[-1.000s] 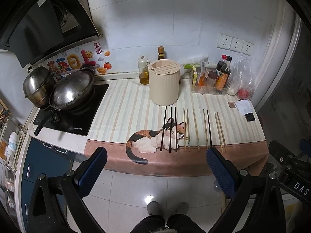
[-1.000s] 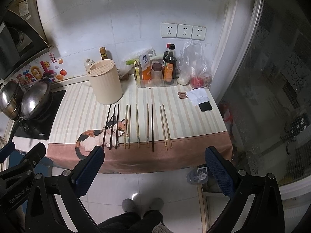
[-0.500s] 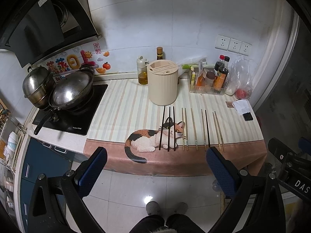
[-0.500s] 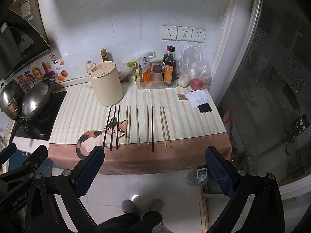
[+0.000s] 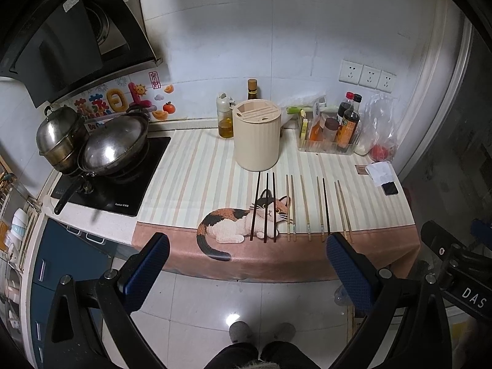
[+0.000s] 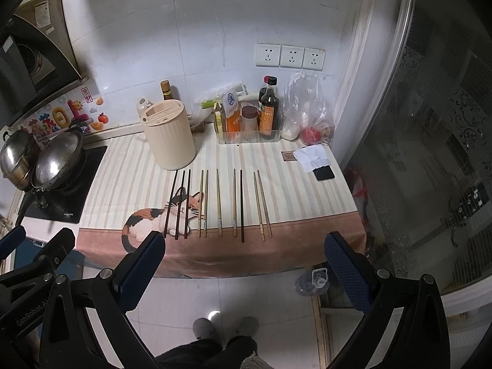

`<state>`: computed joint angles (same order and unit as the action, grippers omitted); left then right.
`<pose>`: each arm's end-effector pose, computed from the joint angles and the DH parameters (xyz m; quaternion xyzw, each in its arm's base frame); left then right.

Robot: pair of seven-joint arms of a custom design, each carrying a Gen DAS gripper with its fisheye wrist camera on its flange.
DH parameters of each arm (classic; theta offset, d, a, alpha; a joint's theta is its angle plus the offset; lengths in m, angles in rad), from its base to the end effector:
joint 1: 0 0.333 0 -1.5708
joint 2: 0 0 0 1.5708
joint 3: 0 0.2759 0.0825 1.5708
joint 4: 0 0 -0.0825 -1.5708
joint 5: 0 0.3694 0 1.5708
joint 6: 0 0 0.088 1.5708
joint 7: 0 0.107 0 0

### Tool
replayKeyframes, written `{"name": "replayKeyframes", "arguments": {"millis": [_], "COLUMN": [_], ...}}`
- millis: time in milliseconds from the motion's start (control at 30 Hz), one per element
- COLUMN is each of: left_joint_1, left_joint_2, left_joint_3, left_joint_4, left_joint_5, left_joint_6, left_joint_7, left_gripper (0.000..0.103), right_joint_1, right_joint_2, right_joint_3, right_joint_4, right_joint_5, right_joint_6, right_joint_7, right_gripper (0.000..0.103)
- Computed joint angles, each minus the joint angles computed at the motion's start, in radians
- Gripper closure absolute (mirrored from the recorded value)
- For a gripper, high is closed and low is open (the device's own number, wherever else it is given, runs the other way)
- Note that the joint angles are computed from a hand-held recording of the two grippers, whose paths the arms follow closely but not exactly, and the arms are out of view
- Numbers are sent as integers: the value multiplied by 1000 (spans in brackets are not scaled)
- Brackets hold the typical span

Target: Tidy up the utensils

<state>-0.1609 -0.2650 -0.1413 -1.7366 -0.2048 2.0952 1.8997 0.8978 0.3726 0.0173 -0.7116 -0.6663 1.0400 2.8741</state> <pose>0.4726 -0.1694 0.7032 -0.4460 0.8377 -0.2709 0.1612 0.3954 0.3703 0.7202 -0.3945 0.8741 -0.2748 0.0695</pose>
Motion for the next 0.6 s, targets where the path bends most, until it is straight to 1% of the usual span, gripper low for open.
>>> {"name": "replayKeyframes", "arguments": {"millis": [67,100,167,233,267,333,367,400,467,500,567,600], "left_joint_1": [0,0,0,1,0,1,0,1,1,1,1,0], "left_joint_2": [0,0,1,0,1,-1,2,4,0,2,-9,-7], "left_joint_3": [1,-1,1,2,1,2,2,3,3,1,5,5], "left_joint_4": [0,1,2,-1,2,-1,2,5,0,2,-14,-12], "left_joint_5": [-1,1,-2,-3,-3,-4,-4,-5,-6,-4,-11,-12], "left_joint_6": [0,2,2,5,3,5,5,3,5,6,11,14], "left_joint_7": [1,-1,0,1,0,4,3,4,5,3,8,9], "left_gripper": [0,0,0,0,0,0,0,0,0,0,0,0], "right_joint_1": [8,14,25,31,33,34,32,33,32,34,33,30], "right_joint_2": [34,38,70,60,66,47,55,46,66,62,25,31], "right_joint_3": [-13,-18,-43,-49,-55,-53,-54,-52,-53,-58,-48,-43], "right_joint_4": [63,66,126,105,117,81,97,79,115,108,41,52], "right_joint_5": [-5,-4,-4,3,3,6,4,7,4,6,8,5], "right_joint_6": [-20,-23,-39,-33,-36,-25,-29,-24,-36,-32,-11,-16], "right_joint_7": [-23,-21,-46,-37,-44,-30,-38,-28,-38,-39,-14,-13], "right_gripper": [0,0,0,0,0,0,0,0,0,0,0,0]}}
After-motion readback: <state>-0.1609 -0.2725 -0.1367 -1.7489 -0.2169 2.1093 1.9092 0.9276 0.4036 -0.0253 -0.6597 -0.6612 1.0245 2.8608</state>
